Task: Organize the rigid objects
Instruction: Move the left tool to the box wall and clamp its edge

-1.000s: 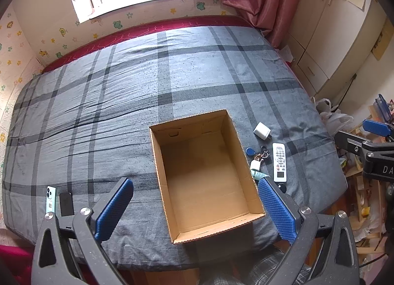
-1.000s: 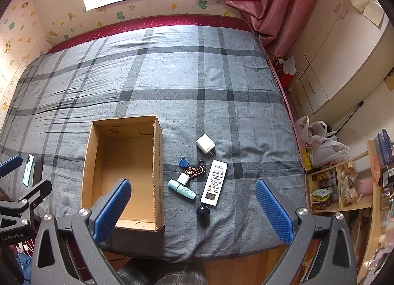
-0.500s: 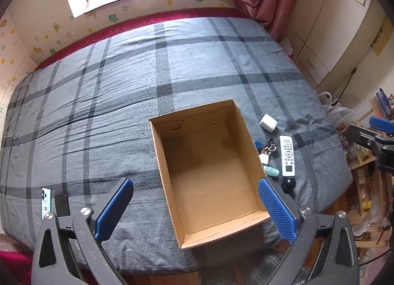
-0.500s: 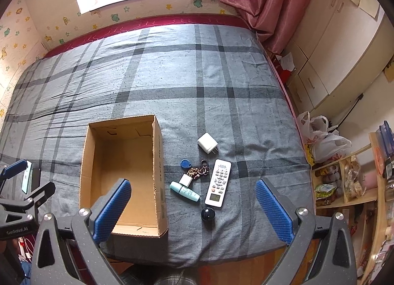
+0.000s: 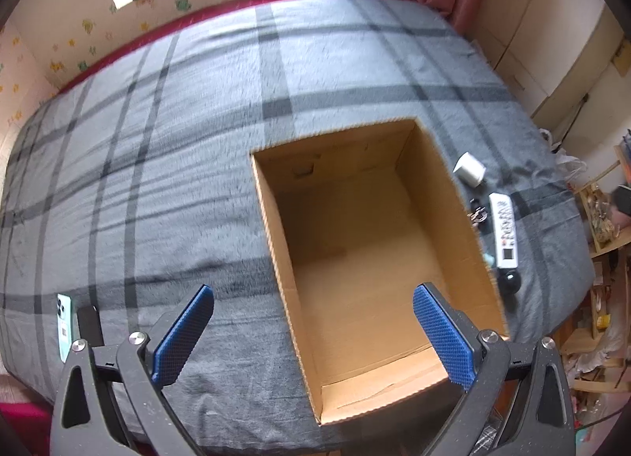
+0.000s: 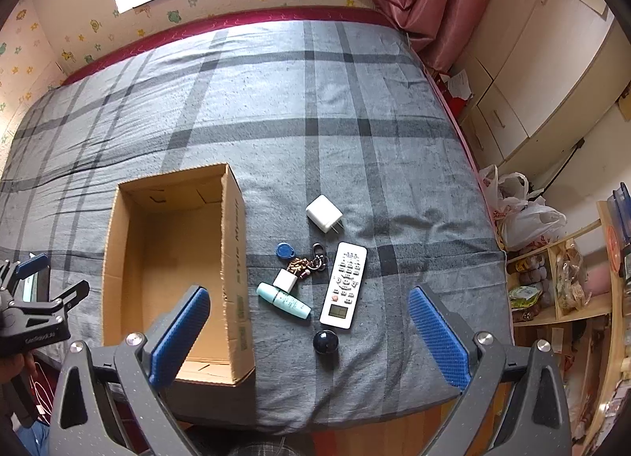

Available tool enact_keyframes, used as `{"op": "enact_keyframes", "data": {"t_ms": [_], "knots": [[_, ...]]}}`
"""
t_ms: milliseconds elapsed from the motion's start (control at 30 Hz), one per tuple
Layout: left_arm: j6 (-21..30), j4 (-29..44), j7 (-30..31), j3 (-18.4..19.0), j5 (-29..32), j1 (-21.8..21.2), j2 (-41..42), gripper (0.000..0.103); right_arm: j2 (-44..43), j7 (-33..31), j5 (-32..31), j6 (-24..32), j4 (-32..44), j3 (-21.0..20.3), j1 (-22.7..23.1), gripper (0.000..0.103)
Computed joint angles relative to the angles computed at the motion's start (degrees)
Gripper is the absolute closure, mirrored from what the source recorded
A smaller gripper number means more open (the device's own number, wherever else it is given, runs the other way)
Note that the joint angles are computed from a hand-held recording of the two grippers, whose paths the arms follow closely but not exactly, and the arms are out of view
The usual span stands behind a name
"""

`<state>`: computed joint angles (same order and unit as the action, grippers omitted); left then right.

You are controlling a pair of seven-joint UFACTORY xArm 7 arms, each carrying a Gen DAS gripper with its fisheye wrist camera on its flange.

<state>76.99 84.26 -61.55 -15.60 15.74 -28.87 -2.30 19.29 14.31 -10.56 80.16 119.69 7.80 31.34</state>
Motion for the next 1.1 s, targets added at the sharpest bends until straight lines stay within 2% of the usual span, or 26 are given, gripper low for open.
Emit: {"op": "enact_keyframes", "data": {"t_ms": [133, 167, 300, 567, 667, 733, 1000, 1067, 1100], "knots": [[-2.73, -4.31, -1.07, 1.56, -1.97, -0.06, -0.35, 0.000, 0.05, -1.88, 0.47, -1.00, -2.15, 0.03, -0.83, 0.000], [-1.99, -4.64, -1.97, 0.17, 0.09, 1.03, 0.07, 0.000, 0.24, -2.26, 0.51, -1.04, -2.37, 0.02, -0.99, 0.000], [-4.47, -8.07, -2.51, 1.22, -1.19, 1.62, -0.28, 0.000, 0.87, -2.98, 1.26, -1.90, -3.86, -0.16, -1.88, 0.000], [-10.15, -13.86, -0.58, 2.51, -4.84, 3.48, 0.28, 0.000, 2.46, -3.85, 2.47, -2.67, -5.94, -0.38, -3.15, 0.000], [-11.22, -14.90, -0.08, 2.82, -6.22, 3.95, 0.86, 0.005, 3.33, -4.20, 2.77, -2.33, -6.02, -0.51, -3.48, 0.000], [-11.20, -15.42, 0.52, 3.01, -7.37, 4.18, 1.31, 0.014, 4.08, -4.58, 3.07, -1.99, -5.81, -0.57, -3.73, 0.000], [-12.03, -16.46, 1.77, 3.46, -9.82, 4.51, 2.77, 0.033, 5.85, -5.85, 3.82, -0.99, -5.71, -0.86, -4.25, 0.000], [-12.25, -16.59, 2.70, 3.51, -10.58, 4.52, 2.95, 0.051, 6.64, -6.07, 3.50, -0.53, -5.10, -1.05, -4.19, 0.000], [-12.13, -16.36, 3.02, 3.51, -10.92, 4.50, 3.28, 0.067, 6.87, -6.23, 3.39, -0.49, -5.01, -1.12, -4.18, 0.000]]}}
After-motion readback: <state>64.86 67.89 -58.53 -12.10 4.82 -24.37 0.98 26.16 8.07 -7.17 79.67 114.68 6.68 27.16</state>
